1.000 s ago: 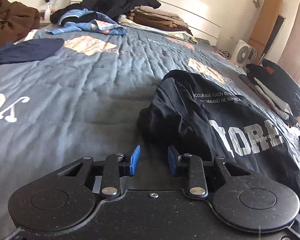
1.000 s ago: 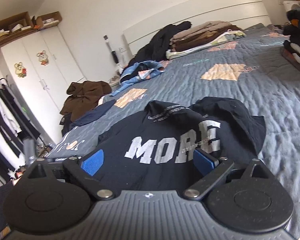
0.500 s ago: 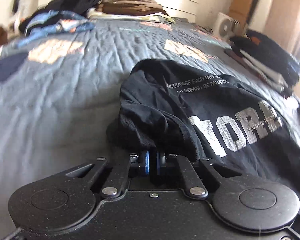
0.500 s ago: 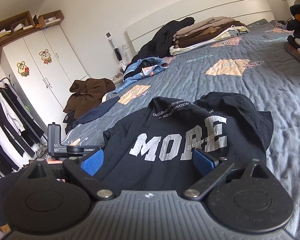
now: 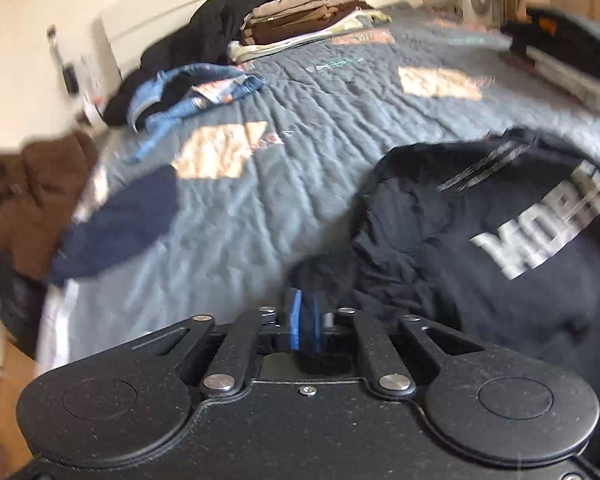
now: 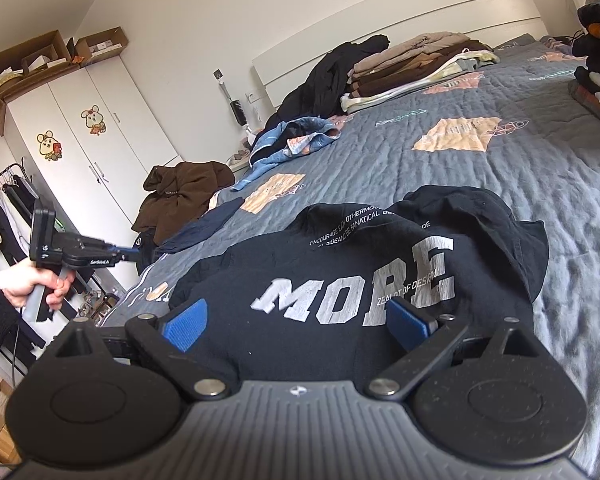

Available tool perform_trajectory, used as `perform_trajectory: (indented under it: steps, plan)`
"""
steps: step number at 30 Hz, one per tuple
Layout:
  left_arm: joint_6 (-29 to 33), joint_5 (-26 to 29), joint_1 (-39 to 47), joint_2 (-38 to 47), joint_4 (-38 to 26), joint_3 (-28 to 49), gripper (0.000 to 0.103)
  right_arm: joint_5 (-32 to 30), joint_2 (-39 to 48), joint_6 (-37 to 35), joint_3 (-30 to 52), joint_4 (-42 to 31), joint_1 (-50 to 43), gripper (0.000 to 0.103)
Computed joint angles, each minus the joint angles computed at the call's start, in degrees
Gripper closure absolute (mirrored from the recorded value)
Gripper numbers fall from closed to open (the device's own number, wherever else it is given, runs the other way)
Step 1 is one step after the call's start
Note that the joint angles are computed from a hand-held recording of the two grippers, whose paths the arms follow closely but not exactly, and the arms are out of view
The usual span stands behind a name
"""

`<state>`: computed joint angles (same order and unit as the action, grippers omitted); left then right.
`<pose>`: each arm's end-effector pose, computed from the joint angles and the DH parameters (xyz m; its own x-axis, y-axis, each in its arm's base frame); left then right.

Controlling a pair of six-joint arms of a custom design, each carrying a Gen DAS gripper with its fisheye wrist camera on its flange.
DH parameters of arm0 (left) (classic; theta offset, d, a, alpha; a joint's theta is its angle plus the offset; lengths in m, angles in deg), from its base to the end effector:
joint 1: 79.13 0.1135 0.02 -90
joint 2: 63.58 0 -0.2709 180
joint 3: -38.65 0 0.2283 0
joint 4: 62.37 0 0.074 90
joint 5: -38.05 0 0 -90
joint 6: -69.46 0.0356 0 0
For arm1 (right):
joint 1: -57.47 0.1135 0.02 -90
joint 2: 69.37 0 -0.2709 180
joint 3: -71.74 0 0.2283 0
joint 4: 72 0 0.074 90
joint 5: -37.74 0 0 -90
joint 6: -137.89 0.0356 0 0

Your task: Fold clothes

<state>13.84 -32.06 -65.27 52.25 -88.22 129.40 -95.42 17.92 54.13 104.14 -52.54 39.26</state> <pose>0.4034 0.0871 0.1771 -0.6317 0.3910 -0.6693 0.4115 0.9009 0.1379 0.2165 -0.0456 0.1394 -0.5802 0.2743 -0.7669 -0.2399 0.8423 0.4828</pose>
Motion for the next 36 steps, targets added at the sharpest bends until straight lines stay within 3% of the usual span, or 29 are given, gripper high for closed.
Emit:
perform_trajectory:
  steps: [1,3,6,9,11,12,13,14,15,18,20,23,26,28,30,33,36]
  plan:
    - [-2.07,1.52,0.51,0.89,2.38,-1.24,0.050,-0.23,0.09,-0.13,0.39,-0.40,-0.13,0.007]
    - [-6.19,1.53,1.00,3.89,7.57,-2.78,0.022,-0.29,-0.24,-0.25,0.38,-0.57,-0.13,0.007]
    - [-11.99,0.10,1.31,9.83,9.66,-0.72,0.022,-0.69,-0.60,-0.43,0.39,-0.81,-0.45,0.007]
    - [-19.70,5.46,3.90,15.58,5.55,4.81,0.022,-0.52,0.14,-0.32,0.49,-0.39,-0.49,0.007]
    - [-23.75,11.06,5.35,18.32,4.34,6.93,0.024,-0.20,0.80,-0.38,0.62,-0.44,-0.28,0.007]
    - [-23.29,13.29,5.38,18.61,4.80,6.37,0.034,-0.04,1.11,-0.41,0.69,-0.48,-0.19,0.007]
    - [-22.81,15.52,5.41,18.93,5.23,5.83,0.060,0.12,1.43,-0.44,0.76,-0.51,-0.09,0.007]
    - [-21.69,17.13,5.22,19.12,5.17,5.34,0.079,0.24,1.64,-0.59,0.84,-0.65,0.03,0.007]
    - [-17.73,15.86,4.12,18.36,3.45,4.59,0.091,0.31,1.68,-0.86,0.90,-0.85,0.19,0.007]
    - [-4.64,11.93,2.23,11.65,3.88,-3.54,0.095,0.27,1.57,-0.96,0.79,-1.01,0.67,0.007]
    - [2.81,9.26,2.65,4.72,7.76,-11.80,0.095,0.10,1.52,-0.99,0.79,-1.15,0.81,0.007]
    - [19.33,-2.12,0.50,-4.38,15.94,-25.37,0.095,-0.10,1.31,-0.91,0.74,-1.30,0.85,0.007]
    - [24.73,-5.72,0.41,-5.78,10.88,-26.73,0.087,-0.22,0.97,-1.01,1.15,-2.24,0.96,0.007]
    - [21.44,-3.13,2.95,-4.26,8.59,-23.45,0.055,-0.28,0.70,-1.16,1.23,-2.50,1.26,0.007]
    - [17.39,-0.06,5.44,-2.47,5.92,-19.55,0.044,-0.60,0.44,-1.19,1.25,-2.64,1.36,0.007]
    - [-0.94,13.27,10.30,4.82,-1.44,-5.63,0.042,-0.78,0.06,-1.43,0.97,-2.42,1.60,0.007]
    - [-12.53,16.42,10.15,11.15,-0.78,3.25,0.042,-0.60,1.09,-0.90,1.14,-1.79,1.56,0.007]
